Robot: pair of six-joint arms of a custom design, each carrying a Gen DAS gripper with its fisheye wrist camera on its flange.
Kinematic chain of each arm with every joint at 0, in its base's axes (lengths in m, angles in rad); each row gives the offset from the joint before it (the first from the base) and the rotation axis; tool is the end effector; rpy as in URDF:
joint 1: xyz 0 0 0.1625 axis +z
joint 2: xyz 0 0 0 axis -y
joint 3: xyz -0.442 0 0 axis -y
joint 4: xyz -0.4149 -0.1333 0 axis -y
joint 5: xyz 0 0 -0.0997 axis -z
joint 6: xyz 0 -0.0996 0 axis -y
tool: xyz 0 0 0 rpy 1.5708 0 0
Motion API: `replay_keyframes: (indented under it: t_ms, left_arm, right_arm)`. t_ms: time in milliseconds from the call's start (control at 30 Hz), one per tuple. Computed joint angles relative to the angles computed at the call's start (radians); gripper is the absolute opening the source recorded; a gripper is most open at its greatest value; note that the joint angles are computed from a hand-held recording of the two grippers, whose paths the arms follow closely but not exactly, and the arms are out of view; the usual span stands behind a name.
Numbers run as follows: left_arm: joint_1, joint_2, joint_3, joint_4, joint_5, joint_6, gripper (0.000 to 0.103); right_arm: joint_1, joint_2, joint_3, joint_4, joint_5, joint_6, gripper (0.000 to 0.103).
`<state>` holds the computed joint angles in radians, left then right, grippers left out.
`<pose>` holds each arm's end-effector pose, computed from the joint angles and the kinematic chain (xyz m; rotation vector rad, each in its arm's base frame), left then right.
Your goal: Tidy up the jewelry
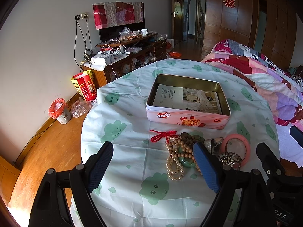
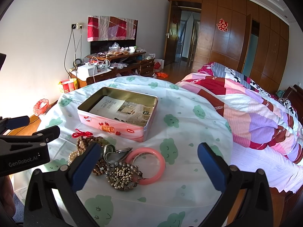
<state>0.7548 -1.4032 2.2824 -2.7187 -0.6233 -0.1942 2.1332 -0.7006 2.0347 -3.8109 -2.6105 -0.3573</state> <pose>-0.1810 -0.4642 0.2492 0.5513 2.2361 -0.8418 0.3261 -0.4285 0.0915 0.3823 -2.0081 1.0689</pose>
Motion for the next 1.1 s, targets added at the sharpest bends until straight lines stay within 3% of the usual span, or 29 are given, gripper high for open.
replay_keyframes:
  t_ms: [500, 700, 1100]
  left_arm:
    - [0.035, 0.013, 0.009, -0.005, -0.010, 0.000, 0.086]
    - [0.087, 0.041, -0.013, -0.001, -0.041, 0.003, 0.086]
    - [0.094, 0.113, -0.038, -0.069, -0.109, 0.071, 0.086]
  right_arm:
    - [-0.001, 0.013, -0.001, 0.002, 0.007, 0.006, 0.103]
    - [-0.037, 0.031, 0.004, -0.010, 0.009, 0.007, 0.103]
    - [-0.103, 0.006, 0.036, 0.048, 0.035, 0.051, 0.102]
